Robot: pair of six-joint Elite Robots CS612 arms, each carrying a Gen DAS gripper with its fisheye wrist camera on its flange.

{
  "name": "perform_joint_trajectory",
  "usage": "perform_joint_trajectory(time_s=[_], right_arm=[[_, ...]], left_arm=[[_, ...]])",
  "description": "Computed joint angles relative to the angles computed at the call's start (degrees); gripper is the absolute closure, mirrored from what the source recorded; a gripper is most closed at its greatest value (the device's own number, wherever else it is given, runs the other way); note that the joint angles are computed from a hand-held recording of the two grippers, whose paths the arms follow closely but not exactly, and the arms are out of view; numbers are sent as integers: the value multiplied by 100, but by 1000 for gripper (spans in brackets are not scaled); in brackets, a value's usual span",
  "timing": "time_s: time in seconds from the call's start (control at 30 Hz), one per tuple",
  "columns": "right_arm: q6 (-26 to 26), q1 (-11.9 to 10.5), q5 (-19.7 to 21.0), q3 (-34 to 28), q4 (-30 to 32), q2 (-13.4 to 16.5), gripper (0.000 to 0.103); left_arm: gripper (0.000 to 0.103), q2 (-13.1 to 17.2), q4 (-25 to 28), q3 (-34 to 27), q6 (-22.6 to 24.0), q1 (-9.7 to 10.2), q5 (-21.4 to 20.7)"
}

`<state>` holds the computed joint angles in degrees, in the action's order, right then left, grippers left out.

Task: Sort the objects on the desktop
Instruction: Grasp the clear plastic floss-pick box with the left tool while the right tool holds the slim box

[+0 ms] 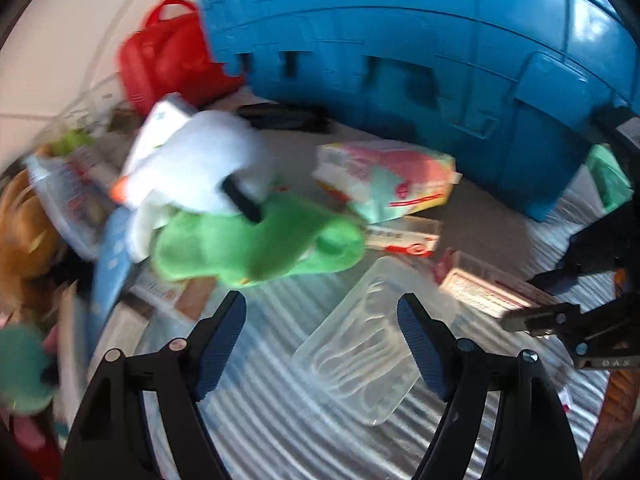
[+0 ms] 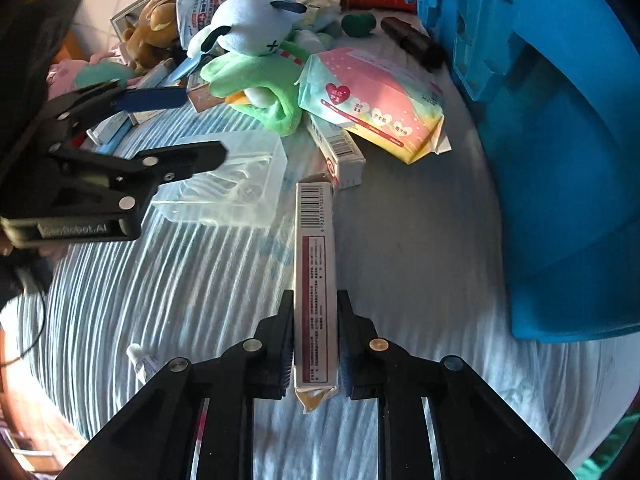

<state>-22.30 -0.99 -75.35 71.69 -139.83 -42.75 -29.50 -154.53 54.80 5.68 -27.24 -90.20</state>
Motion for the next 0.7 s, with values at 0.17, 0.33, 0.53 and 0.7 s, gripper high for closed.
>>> perform_joint_trajectory(time_s=[0.17,0.33,0.53,0.7], right_arm=[[-59,-15,23,74,48,-62,85],[59,-15,-6,115,52,-100,85],[548,-18,-160,396,-157,-277,85],[937,27,-435,760,-423,-451,85]], left_arm=[[25,118,577,-346,1045,153,-996],[25,168,889,-518,1333,180,-1137],[25,69,1088,-442,1997,157,-993],[25,69,1225,-453,2869,147,-1142]])
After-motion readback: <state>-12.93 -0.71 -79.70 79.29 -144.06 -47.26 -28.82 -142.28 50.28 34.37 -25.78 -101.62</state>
